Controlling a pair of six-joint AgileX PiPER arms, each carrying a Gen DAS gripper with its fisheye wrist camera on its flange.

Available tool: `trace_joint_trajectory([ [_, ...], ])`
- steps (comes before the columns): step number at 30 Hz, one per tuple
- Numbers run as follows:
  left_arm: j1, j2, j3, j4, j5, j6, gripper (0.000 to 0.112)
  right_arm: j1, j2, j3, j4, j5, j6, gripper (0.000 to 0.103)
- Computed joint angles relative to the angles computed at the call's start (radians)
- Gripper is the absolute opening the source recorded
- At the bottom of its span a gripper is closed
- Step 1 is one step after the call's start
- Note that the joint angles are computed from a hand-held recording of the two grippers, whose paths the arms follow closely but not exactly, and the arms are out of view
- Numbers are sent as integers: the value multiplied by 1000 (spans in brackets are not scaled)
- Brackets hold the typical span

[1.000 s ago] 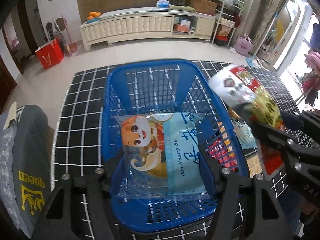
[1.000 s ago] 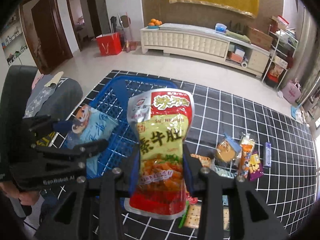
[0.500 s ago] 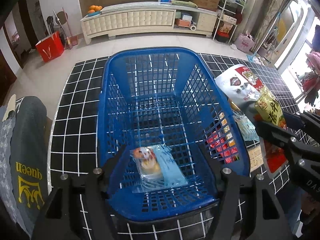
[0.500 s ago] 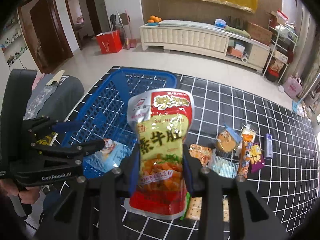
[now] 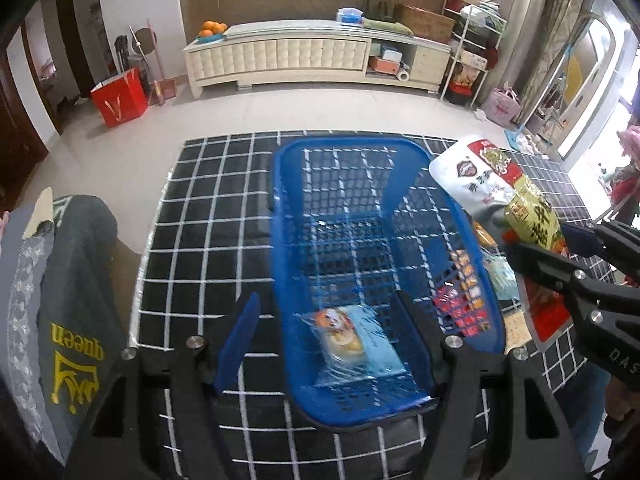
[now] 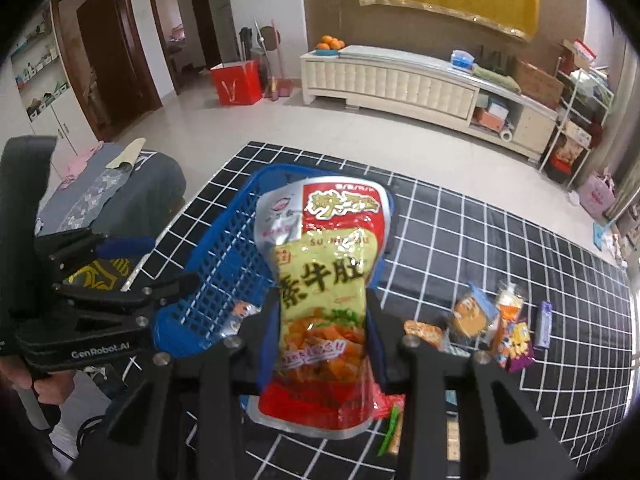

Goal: Organize snacks
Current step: 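Lower the red-and-yellow pouch into the blue basket and open the right tool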

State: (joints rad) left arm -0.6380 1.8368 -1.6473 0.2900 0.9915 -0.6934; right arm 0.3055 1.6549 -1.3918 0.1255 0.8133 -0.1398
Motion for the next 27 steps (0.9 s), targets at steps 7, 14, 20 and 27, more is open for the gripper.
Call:
trace_joint_trajectory([
  [7, 104, 55, -87, -68, 24, 123, 65, 23, 155, -179, -53, 67, 22, 43],
  [14, 177, 125, -132, -118, 7, 175, 65, 48, 305, -326, -74, 116, 13, 43],
  [20, 203, 159, -135, -122, -3, 202, 65, 68, 376, -358, -90, 120, 23, 44],
  [27, 219, 160, -124, -132, -11, 205, 65, 64, 389, -373, -101, 124, 49, 61],
])
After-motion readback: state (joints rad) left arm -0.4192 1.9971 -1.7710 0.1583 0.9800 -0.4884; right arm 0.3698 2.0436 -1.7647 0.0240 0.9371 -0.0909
